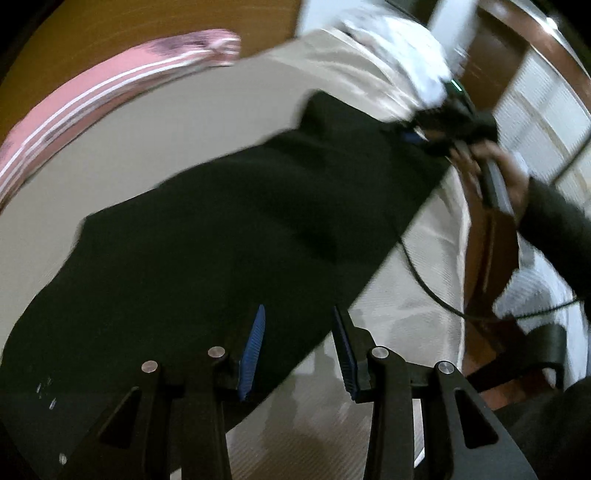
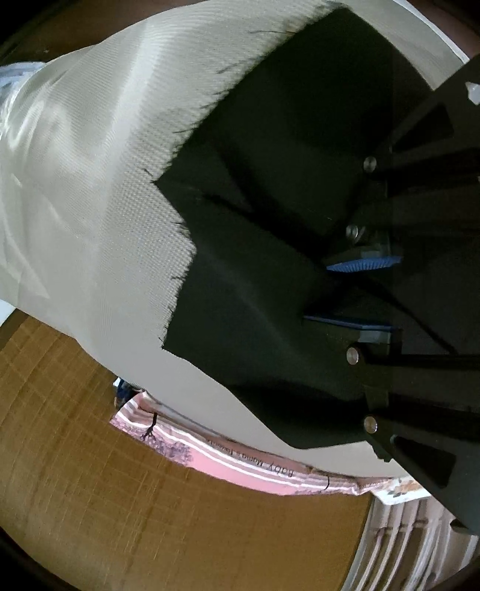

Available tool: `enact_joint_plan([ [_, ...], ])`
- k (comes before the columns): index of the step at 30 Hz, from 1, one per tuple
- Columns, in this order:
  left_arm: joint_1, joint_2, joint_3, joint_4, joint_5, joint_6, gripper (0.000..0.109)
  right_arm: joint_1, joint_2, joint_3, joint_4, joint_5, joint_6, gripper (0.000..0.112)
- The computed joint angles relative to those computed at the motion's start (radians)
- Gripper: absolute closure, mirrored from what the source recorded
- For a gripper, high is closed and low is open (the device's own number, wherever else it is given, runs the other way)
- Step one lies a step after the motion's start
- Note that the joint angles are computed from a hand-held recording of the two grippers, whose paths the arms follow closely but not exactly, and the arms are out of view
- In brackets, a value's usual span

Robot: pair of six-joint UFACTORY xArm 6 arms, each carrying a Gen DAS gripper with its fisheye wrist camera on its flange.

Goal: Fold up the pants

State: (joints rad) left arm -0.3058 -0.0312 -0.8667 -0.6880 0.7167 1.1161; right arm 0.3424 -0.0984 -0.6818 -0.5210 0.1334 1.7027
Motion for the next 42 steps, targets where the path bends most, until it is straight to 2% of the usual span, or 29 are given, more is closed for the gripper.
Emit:
enact_joint_plan([
  [4,-0.079,0.027,-0.008,0.020,0.001,0.008,0.070,-0.012,-0.002,-0.006,0.077,0.017,-0.102,0.092],
  [7,-0.128,0.053,-0.011,0.034,-0.029,-0.006,0.070,-0.015,0.003,-0.006,0.144,0.012,-0.169,0.092],
  [10,-0.161,0.085,-0.025,0.054,-0.064,-0.046,0.070,-0.018,-0.001,-0.001,0.160,0.006,-0.187,0.092],
  [14,-0.173,0.116,-0.053,0.037,-0.067,-0.074,0.070,-0.026,-0.011,0.003,0.130,-0.001,-0.171,0.093],
  [21,-0.194,0.133,-0.051,0.051,-0.100,-0.093,0.084,-0.052,0.008,0.017,0.097,-0.059,-0.116,0.093],
  [25,-0.198,0.129,-0.049,0.025,-0.109,-0.075,0.097,-0.065,-0.020,0.030,0.001,-0.073,-0.024,0.104],
  [32,-0.207,0.129,-0.044,-0.018,-0.122,-0.065,0.101,-0.013,-0.121,0.002,-0.120,0.059,0.039,0.108],
  [34,-0.199,0.130,-0.051,-0.027,-0.097,-0.054,0.102,0.015,-0.149,-0.007,-0.141,0.125,0.047,0.108],
  [38,-0.171,0.118,-0.062,-0.084,-0.026,0.006,0.103,0.051,-0.211,0.014,-0.171,0.201,0.092,0.108],
  [42,-0.188,0.105,-0.045,-0.096,-0.054,0.026,0.103,0.043,-0.218,0.045,-0.165,0.169,0.124,0.108],
])
